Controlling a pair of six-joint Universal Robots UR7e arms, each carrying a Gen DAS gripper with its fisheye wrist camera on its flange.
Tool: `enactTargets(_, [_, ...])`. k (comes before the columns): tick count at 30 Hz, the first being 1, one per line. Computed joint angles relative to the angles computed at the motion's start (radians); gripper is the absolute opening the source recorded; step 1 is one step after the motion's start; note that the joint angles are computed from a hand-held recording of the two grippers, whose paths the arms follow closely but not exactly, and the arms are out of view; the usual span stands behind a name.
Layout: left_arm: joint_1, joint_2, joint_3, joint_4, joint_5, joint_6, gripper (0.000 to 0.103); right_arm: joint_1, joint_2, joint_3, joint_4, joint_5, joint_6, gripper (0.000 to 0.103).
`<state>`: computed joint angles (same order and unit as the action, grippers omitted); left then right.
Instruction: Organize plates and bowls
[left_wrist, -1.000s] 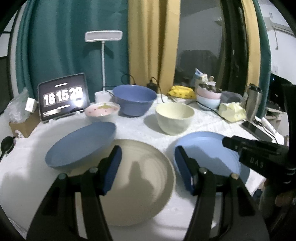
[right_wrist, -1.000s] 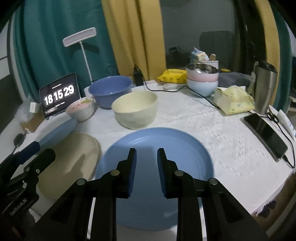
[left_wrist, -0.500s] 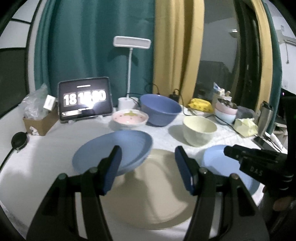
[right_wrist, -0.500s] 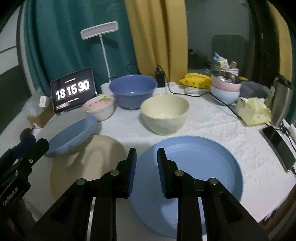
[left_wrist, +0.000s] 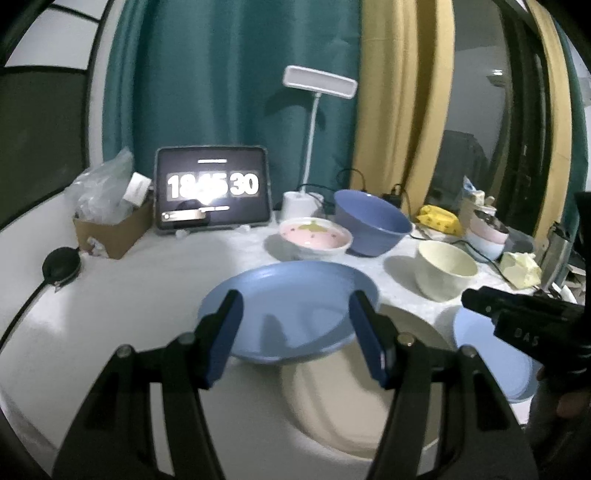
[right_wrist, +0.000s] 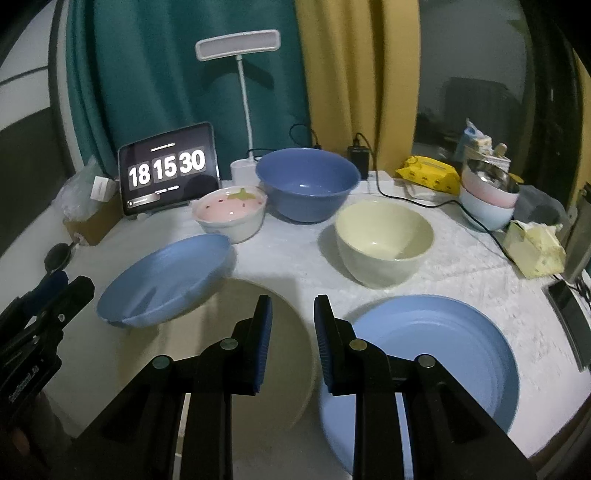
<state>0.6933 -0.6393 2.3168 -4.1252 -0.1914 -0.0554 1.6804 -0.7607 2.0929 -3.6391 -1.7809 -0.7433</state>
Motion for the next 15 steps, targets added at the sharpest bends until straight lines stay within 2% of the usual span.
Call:
enactTargets(10, [0.059,-0.039,0.020,-0.045,0.000,0.032,0.061,0.046,0.062,-0.061,0.039,-0.030,0.010,0.025])
enactTargets(15, [0.100,-0.065,0.028,-0.001,-0.013,-0.011,0.061,0.061,0.090,-0.096,0.064,-0.046,0.012,0.025])
